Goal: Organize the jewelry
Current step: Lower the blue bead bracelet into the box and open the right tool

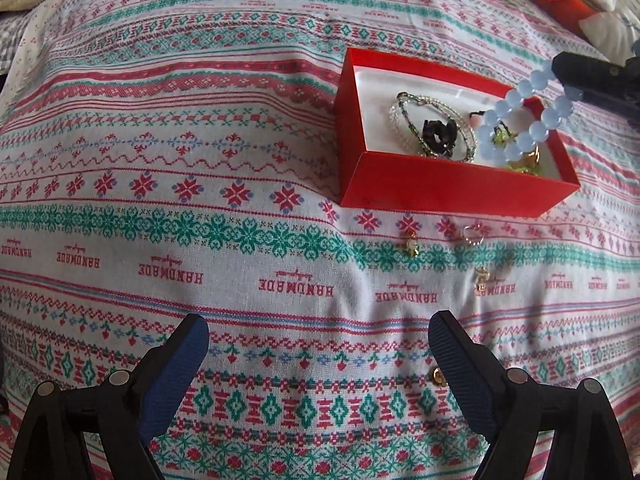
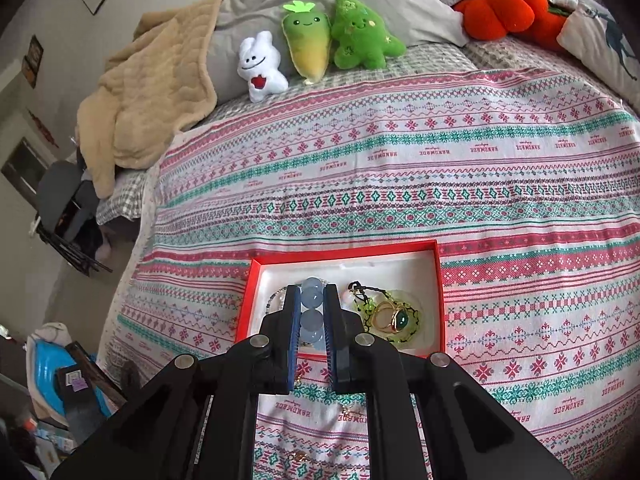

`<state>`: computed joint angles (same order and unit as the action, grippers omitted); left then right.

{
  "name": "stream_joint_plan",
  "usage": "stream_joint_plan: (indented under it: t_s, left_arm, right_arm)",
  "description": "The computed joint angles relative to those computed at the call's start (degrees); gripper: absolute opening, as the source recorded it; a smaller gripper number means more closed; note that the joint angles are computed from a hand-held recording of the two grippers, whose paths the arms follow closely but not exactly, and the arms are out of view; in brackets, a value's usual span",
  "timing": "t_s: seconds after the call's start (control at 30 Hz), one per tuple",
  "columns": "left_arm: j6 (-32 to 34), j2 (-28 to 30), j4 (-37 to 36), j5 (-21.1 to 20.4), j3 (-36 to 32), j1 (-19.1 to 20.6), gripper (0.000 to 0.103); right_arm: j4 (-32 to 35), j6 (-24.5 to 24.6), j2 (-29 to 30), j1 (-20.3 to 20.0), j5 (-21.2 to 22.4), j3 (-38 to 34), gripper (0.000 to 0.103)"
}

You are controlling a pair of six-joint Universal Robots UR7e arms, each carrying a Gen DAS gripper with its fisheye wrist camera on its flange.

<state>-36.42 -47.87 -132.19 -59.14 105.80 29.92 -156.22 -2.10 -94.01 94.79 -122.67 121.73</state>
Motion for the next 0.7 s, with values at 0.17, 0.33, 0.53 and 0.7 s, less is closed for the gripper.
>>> stream_joint_plan:
  t_s: [0.17,0.33,0.53,0.7]
  left_arm:
    - [0.8,-0.4,-1.4,0.2,0.3,-0.3,0.092]
    - [1.9,-0.2,-1.9,0.3,0.0,-0.5,0.093]
    - [2.7,0.2,-1.8,1.6,0.1,-1.1,0.093]
    - [2.8,-0.1,-2.0,1.8,0.3,-1.2,0.093]
  right_arm:
    - [-3.3,-3.1,1.9,-0.4,-8.6,0.3,0.012]
    - [-4.7,-4.2,1.3,-2.6,-10.5,0.6,0.012]
    - [-4.2,-3.6,0.2,-3.9,-10.3,1.0,0.013]
    - [-2.3,-4.6,-1.9,-2.8,-9.3,1.4,0.028]
